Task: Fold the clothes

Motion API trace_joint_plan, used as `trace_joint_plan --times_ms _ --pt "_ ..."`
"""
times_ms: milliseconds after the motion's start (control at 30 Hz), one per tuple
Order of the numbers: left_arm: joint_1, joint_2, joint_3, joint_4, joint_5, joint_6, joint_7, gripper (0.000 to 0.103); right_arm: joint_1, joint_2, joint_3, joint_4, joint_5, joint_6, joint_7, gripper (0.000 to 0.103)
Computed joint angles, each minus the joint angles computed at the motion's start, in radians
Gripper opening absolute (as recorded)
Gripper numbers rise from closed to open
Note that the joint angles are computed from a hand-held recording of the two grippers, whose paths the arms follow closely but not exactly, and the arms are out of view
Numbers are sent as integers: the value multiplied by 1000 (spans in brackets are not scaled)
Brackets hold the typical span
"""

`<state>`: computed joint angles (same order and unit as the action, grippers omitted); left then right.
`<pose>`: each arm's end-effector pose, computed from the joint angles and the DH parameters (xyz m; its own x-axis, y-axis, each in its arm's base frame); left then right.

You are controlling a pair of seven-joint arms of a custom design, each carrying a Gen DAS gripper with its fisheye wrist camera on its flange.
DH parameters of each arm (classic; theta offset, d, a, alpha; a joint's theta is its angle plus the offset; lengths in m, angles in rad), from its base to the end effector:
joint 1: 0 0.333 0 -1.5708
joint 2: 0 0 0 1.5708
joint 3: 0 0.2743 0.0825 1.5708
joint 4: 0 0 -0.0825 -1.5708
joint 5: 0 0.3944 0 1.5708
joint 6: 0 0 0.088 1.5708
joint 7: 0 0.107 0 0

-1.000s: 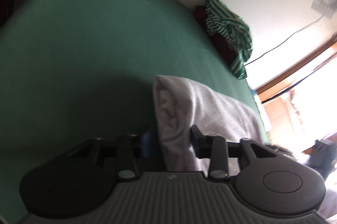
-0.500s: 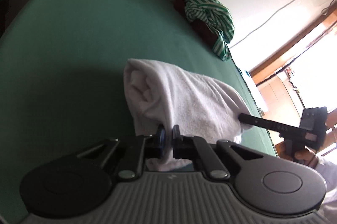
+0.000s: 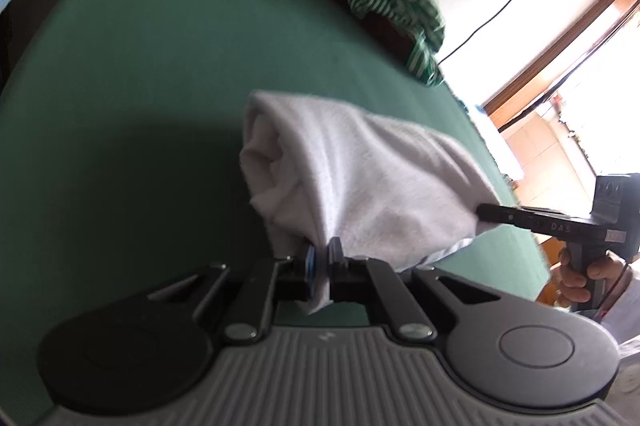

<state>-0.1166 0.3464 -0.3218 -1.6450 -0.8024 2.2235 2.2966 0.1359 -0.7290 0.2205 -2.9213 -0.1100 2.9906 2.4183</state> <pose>0.6127 -0.2892 0.4153 -0.6592 -0.5348 0.5286 -0.7505 0.4239 -0.5070 0.3631 0.1333 0.4113 -0.2247 -0.9072 -0.3556 -0.6657 0.4094 -0.6239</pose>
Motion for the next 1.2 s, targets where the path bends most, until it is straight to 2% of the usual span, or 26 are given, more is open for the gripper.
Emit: trace_joint_plan --times_ms 67,133,200,267,333,367,400,433,500,567,633,700,800,867,900,933,1000,1033,1067,1100,1200 --pt "-7 9 1 -2 18 0 -5 1 -7 38 4 1 3 -10 11 2" --pt "-6 9 0 1 26 -6 -3 0 -53 59 59 0 -15 22 55 1" --pt "-1 2 -1 6 25 -16 5 0 -74 61 82 13 -36 15 72 3" --pt "-4 -8 1 5 43 -28 18 0 -74 52 78 18 -48 -12 81 10" --pt "-9 -14 7 6 71 -42 26 0 -79 28 80 16 -59 -41 103 30" --pt "-12 -22 13 4 98 -44 33 1 -90 2 91 9 -65 -53 128 35" --pt "-18 -34 19 -3 124 -28 41 5 -122 -34 127 1 -82 -64 169 36" --pt "-19 -53 23 -16 132 -3 48 8 -162 -70 173 -4 -111 -63 212 37" --pt "-9 -97 25 -40 98 53 72 1 -236 -140 256 -10 -173 -52 288 28" --pt "-7 -110 17 -34 29 103 111 0 -316 -143 322 9 -235 31 331 26" --pt "-13 -97 -3 -1 -61 149 162 1 -413 -62 391 69 -277 114 337 26" --pt "-55 -33 -28 56 -81 204 156 2 -533 28 486 136 -300 172 335 26" --pt "-140 100 -40 150 80 285 1 3 -753 140 677 240 -313 235 314 25" --pt "-199 126 -11 134 181 355 -63 3 -859 146 778 269 -298 252 305 25" --pt "-199 118 -17 100 200 392 -67 3 -896 133 813 268 -285 264 305 25" --pt "-175 101 -45 52 178 440 -29 7 -908 113 831 256 -264 260 311 26" --pt "-104 62 -119 -33 92 516 90 11 -882 123 810 226 -224 237 317 25" --pt "-87 54 -134 -49 71 527 117 12 -892 113 821 194 -196 297 347 25" --pt "-79 55 -140 -49 60 525 125 13 -903 97 840 170 -162 346 369 25" --pt "-73 58 -143 -47 51 523 129 13 -903 89 848 167 -146 346 364 25" --pt "-96 81 -122 -6 93 504 72 17 -903 94 858 215 -145 258 295 25"
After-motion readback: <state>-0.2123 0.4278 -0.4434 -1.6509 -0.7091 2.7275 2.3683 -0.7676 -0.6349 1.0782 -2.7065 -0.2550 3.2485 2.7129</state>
